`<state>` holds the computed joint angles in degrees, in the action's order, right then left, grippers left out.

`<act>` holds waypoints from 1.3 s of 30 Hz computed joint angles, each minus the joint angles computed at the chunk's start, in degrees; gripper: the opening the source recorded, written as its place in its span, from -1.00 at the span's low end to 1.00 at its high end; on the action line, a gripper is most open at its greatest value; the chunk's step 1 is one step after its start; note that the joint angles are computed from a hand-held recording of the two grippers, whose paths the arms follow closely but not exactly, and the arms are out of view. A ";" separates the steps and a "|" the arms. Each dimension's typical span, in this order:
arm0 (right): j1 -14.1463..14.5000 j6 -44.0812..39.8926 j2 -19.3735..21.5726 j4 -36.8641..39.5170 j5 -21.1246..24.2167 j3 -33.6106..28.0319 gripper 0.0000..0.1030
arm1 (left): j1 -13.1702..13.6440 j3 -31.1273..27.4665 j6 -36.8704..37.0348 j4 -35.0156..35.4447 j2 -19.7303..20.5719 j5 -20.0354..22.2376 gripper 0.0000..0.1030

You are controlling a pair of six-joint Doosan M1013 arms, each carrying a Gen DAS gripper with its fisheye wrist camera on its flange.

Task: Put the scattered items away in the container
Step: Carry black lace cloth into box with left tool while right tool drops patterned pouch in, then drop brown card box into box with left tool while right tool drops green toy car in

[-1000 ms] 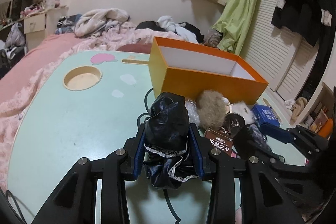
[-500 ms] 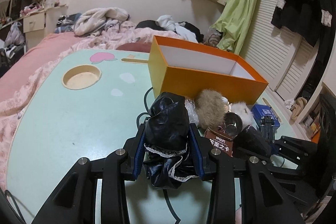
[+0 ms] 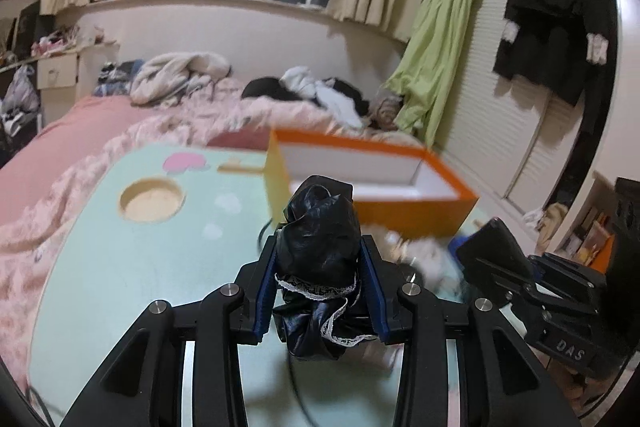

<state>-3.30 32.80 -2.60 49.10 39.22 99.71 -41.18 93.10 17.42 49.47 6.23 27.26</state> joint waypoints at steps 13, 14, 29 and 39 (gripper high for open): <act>1.26 32.98 16.53 -20.47 11.42 -22.77 0.28 | 6.61 -18.95 25.06 -25.96 12.81 7.05 0.91; 1.13 34.41 17.47 -21.07 12.87 -22.93 0.28 | 6.95 -18.92 27.51 -28.87 13.11 7.10 0.91; -5.90 12.68 4.55 -0.12 2.17 -9.58 0.33 | 4.59 -4.67 13.39 -14.93 1.89 -0.68 0.91; -4.04 14.52 -0.83 -15.57 -0.44 1.29 0.33 | -0.49 -1.24 24.52 -21.98 1.64 8.44 0.91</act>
<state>-7.34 47.32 -3.44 33.53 38.78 100.99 -41.67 91.86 41.94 27.49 7.87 35.70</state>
